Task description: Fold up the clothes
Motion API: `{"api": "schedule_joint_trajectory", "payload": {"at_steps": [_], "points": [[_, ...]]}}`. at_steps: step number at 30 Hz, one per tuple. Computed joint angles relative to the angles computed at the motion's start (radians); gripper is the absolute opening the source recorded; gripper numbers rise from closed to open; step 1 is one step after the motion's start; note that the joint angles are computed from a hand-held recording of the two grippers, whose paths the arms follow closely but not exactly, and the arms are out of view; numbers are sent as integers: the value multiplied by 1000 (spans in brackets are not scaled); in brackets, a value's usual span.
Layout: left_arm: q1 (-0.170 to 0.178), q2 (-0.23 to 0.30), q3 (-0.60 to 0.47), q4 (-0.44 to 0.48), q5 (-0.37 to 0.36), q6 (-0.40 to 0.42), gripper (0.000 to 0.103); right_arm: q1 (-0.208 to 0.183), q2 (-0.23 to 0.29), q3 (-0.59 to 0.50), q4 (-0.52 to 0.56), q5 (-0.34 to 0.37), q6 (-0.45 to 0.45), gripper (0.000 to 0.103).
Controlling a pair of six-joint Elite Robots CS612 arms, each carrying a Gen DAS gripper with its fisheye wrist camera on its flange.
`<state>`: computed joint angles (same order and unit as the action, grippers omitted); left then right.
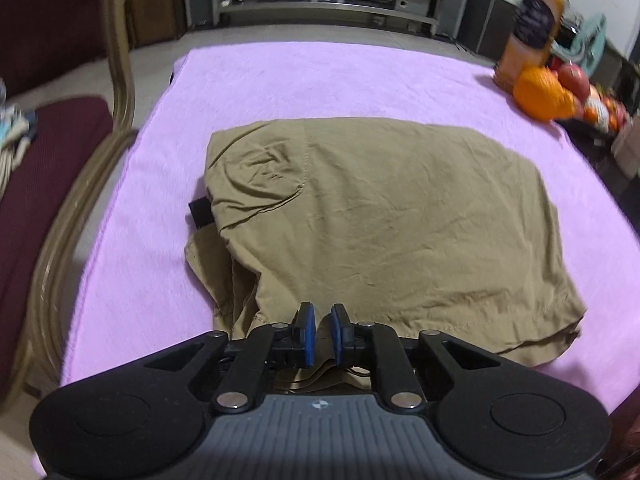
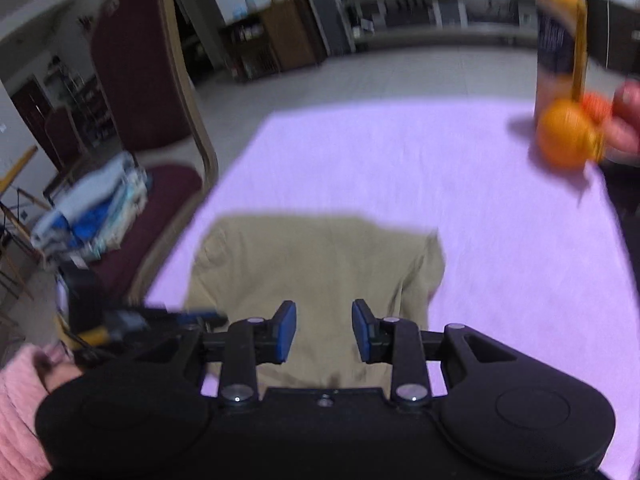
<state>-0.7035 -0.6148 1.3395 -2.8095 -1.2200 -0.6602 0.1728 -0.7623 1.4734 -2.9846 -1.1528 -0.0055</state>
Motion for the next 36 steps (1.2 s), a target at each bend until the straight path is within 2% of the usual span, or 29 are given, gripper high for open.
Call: {"api": "schedule_joint_trajectory", "payload": {"at_steps": [4,6,8,11,14,16,18,20,22,23,24,25,28,31,32,33,34,36], "points": [[-2,0,-1,0,3,3,13,-1,16,-26,-243,-18,29,30],[-3,2,-5,3,8,8,13,8,42,-60,-306,-70,17,30],[-4,2,-6,5,11,12,13,15,74,-95,-294,-95,28,30],[-5,2,-6,7,14,14,13,22,130,-141,-218,-111,63,30],[-6,4,-10,9,18,15,13,25,194,-183,-188,-95,223,30],[-7,6,-13,11,24,20,12,19,237,-216,-176,19,330,26],[-11,9,-17,13,44,35,12,9,278,-259,-160,192,349,25],[-16,14,-25,19,70,56,12,7,315,-316,-78,329,315,25],[-18,21,-36,33,81,68,12,10,350,-365,-12,374,309,21],[-17,23,-39,36,82,73,12,8,369,-387,-13,373,351,17],[-17,25,-42,38,83,77,12,5,388,-410,-14,371,393,0],[-16,26,-42,36,81,80,12,-3,408,-430,-42,376,464,0],[-16,27,-43,32,80,85,12,-27,447,-451,-237,286,693,0],[-15,27,-43,31,78,78,12,-48,430,-386,-345,73,854,0],[-15,27,-43,30,78,76,12,-56,433,-374,-366,51,917,0],[-16,27,-43,30,79,74,12,-60,420,-355,-358,22,938,0],[-17,27,-43,32,83,73,12,-49,397,-333,-329,-48,917,1],[-20,27,-44,36,92,72,12,-29,354,-301,-285,-167,794,8]]}}
